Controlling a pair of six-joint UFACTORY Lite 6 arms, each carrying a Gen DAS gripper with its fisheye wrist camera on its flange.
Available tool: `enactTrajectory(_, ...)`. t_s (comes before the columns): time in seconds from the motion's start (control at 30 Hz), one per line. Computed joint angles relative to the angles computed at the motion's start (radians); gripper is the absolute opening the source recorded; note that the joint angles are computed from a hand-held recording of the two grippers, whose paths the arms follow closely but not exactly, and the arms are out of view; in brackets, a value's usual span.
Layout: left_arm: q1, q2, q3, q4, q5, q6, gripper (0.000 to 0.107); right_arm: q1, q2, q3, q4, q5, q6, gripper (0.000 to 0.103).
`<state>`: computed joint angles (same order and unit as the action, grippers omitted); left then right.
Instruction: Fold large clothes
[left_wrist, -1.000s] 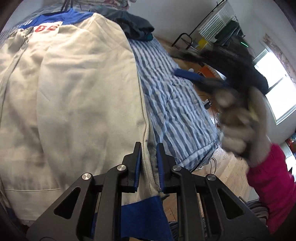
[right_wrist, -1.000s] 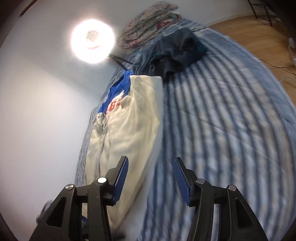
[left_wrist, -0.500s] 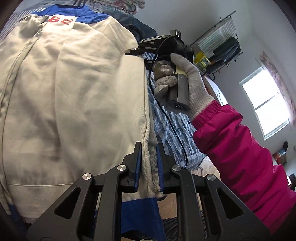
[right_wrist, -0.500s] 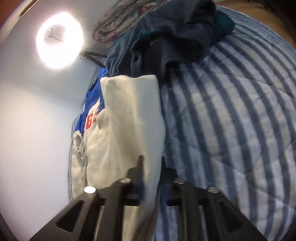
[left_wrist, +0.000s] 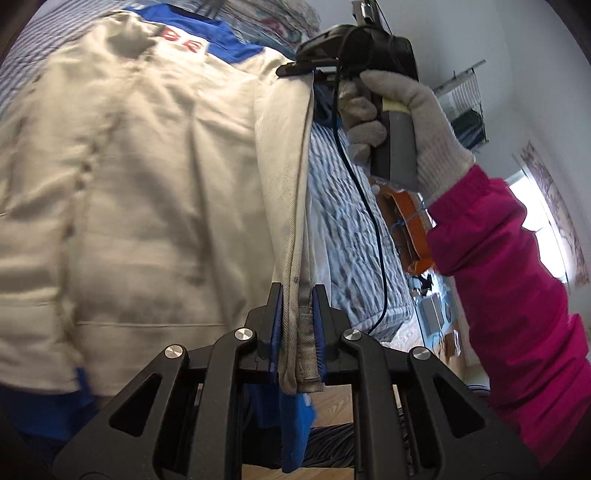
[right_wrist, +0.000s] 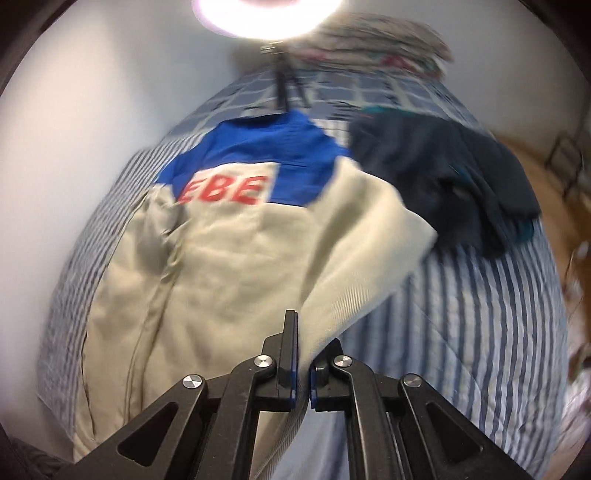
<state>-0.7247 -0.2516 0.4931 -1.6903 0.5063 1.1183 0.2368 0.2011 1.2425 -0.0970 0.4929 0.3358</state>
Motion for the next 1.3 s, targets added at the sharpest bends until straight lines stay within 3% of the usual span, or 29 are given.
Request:
enactTrajectory(0.07,0.078,-0.067,-0.053,0.066,0.029,-0.037,0.013,0.083,0.085,0.097,-0.108,0.038,0.107,0.002)
enactTrajectory(0.23,0.261,-0.139,-0.149,0.173,0.084,-0.056,0.013,0.227,0.35,0.364,-0.162,0.103,0.171,0.002)
enactTrajectory(0.43,0.355,-0.022,-0.187,0.115,0.093,0.086,0.013,0.291,0.588,0.553,-0.181,0.149,0.181,0.004)
enactTrajectory(0.5,0.358,-0.022,-0.192,0.112,0.092,0.098,0.013,0.249,0.506,0.453,-0.041,0.071,0.035,0.01)
enactTrajectory(0.57,0.342,-0.044,-0.197,0.122,0.082,0.088,0.013,0.199,0.389,0.318,0.168,-0.007,-0.159,0.029)
enactTrajectory(0.7,0.328,-0.037,-0.195,0.103,0.077,0.105,0.013,0.056,0.13,0.082,0.557,-0.061,-0.517,0.03)
enactTrajectory(0.8,0.326,-0.035,-0.193,0.098,0.075,0.111,0.013,-0.014,0.097,0.061,0.529,-0.073,-0.467,0.025)
enactTrajectory(0.87,0.318,-0.032,-0.191,0.086,0.072,0.115,0.013,-0.044,0.142,0.107,0.401,-0.069,-0.327,0.019)
enactTrajectory(1.0,0.325,-0.051,-0.203,0.107,0.075,0.108,0.013,-0.048,0.307,0.252,0.337,-0.061,-0.235,0.016)
enactTrajectory(1.1,0.298,-0.063,-0.189,0.134,0.06,0.064,0.013,-0.033,0.401,0.338,0.467,-0.092,-0.328,0.019)
enactTrajectory(1.13,0.322,-0.053,-0.188,0.143,0.077,0.076,0.013,-0.03,0.415,0.362,0.498,-0.095,-0.347,0.024)
enactTrajectory(1.17,0.327,-0.043,-0.184,0.143,0.084,0.081,0.014,-0.021,0.451,0.411,0.487,-0.091,-0.332,0.032)
enactTrajectory(1.3,0.309,0.001,-0.158,0.11,0.076,0.115,0.014,0.029,0.702,0.769,0.317,0.032,-0.176,0.024)
